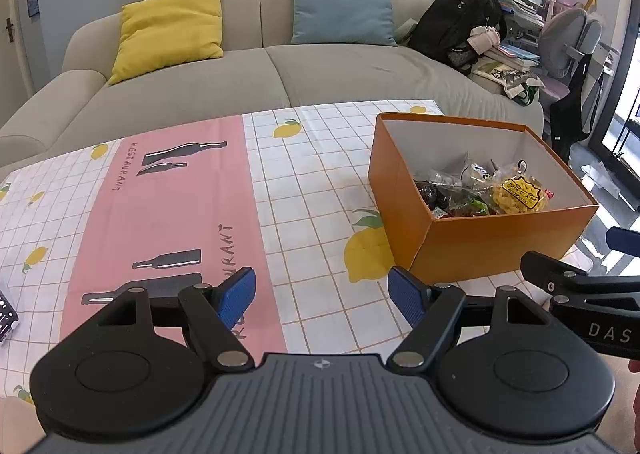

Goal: Organize snacks

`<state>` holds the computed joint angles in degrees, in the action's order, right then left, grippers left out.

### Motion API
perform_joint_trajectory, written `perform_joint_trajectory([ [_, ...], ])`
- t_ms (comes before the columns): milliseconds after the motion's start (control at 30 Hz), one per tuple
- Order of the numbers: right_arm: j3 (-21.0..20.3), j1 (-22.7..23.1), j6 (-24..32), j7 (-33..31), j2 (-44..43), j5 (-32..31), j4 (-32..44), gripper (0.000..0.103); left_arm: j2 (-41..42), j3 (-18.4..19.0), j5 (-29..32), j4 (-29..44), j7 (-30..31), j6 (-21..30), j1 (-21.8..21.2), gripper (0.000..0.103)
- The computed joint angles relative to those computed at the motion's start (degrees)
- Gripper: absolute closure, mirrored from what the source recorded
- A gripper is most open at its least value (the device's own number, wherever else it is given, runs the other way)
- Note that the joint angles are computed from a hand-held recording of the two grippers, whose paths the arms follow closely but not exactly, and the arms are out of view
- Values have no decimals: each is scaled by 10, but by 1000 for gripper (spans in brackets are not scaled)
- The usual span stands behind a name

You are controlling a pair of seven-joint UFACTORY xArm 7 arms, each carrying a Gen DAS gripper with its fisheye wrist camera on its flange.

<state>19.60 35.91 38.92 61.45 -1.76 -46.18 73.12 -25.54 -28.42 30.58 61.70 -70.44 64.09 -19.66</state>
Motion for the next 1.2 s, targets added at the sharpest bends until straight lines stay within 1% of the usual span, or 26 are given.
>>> perform_joint_trajectory([
  [700,-3,4,-2,-2,7,3,9,3,1,1,2,2,-6,-1,1,15],
  [833,-3,6,0,-3,10,1,12,3,5,-4,8,6,-4,3,0,15],
  [1200,-5,8,-2,-7,11,4,12,3,9,-2,11,11,-11,12,-3,15],
])
